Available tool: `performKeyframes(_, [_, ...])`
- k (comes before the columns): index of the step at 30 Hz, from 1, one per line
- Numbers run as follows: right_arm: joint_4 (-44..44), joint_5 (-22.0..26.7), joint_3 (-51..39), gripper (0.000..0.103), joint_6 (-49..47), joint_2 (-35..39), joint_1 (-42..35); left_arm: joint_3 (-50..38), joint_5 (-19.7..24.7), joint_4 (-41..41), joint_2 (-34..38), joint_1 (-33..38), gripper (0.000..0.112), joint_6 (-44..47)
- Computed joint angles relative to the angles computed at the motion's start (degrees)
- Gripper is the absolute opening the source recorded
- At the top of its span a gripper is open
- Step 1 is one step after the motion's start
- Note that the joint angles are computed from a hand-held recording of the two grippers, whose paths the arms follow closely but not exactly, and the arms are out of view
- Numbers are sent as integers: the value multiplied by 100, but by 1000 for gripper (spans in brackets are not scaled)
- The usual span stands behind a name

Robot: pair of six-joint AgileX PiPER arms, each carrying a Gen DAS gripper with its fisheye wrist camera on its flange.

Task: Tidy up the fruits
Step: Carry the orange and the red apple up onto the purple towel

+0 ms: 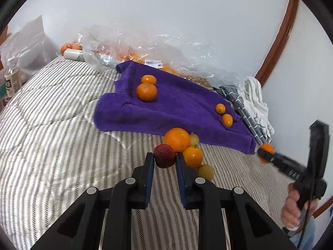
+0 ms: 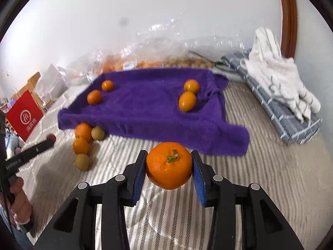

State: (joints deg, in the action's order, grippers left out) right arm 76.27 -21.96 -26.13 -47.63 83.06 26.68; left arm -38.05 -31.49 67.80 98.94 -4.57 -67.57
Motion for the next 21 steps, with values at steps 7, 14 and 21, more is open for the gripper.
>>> performKeyframes(7, [1304,132,-401,41,-1521,-413,-211,-152,106,1115,-391,365,20,-1353])
performKeyframes(14, [1073,38,-923,42,-1514,-113,-483,-453,141,1686,-642,395,20,-2077])
performKeyframes(21, [527,498,-1437,41,-1165,376,-954,-1286,749,2033,-321,-184,20,-2590])
